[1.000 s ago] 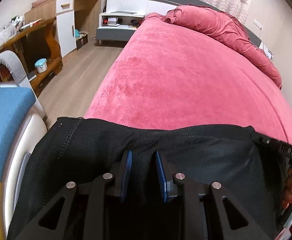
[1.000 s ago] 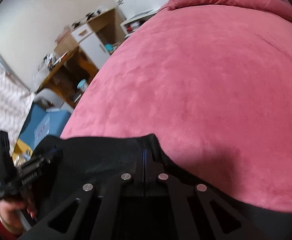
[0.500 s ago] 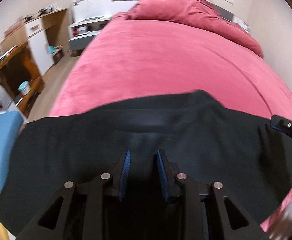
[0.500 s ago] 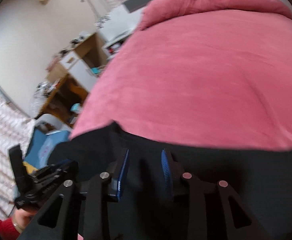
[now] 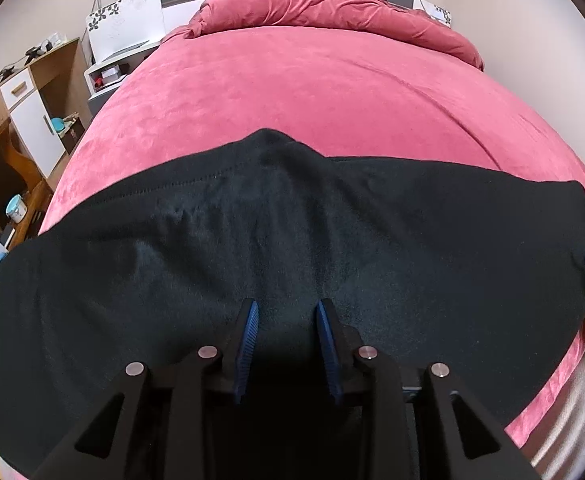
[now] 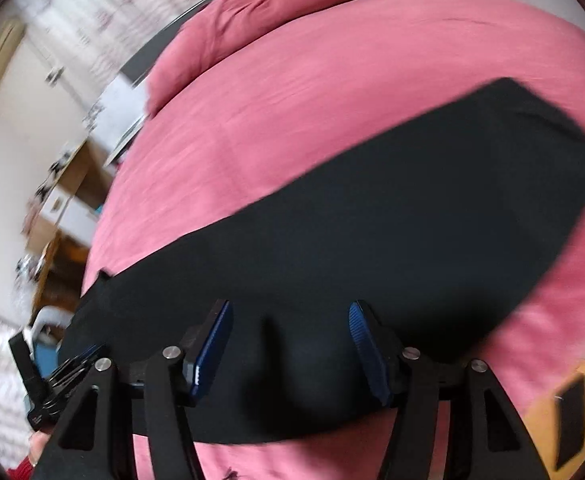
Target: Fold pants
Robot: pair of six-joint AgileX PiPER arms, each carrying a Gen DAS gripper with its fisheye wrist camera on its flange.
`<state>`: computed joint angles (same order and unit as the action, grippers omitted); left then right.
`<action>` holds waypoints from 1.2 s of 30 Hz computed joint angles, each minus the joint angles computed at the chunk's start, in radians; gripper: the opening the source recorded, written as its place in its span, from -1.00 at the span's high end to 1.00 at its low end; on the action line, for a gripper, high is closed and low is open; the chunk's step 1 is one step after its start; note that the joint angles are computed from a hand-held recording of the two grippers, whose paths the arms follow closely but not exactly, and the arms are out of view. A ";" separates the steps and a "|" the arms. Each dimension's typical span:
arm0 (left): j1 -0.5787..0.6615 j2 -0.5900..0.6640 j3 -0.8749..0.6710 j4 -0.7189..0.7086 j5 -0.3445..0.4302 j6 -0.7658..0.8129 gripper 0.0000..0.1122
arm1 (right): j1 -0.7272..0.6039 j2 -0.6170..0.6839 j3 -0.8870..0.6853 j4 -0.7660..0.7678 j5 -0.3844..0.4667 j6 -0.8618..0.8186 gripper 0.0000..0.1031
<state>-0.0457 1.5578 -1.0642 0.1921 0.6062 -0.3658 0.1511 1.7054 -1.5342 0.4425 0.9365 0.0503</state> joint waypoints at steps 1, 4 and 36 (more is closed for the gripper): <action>0.000 -0.001 0.003 -0.001 -0.004 -0.003 0.44 | -0.055 -0.021 0.022 0.010 0.006 -0.025 -0.20; -0.014 -0.006 0.017 0.031 -0.008 -0.021 0.42 | -0.177 -0.057 0.079 0.047 -0.015 -0.040 -0.20; 0.024 -0.064 0.051 -0.127 0.014 0.056 0.41 | -0.430 0.132 0.015 0.549 -0.190 -0.126 0.59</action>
<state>-0.0222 1.4941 -1.0132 0.0648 0.6203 -0.3098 -0.2789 1.8374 -1.5189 0.9913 0.7462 -0.0758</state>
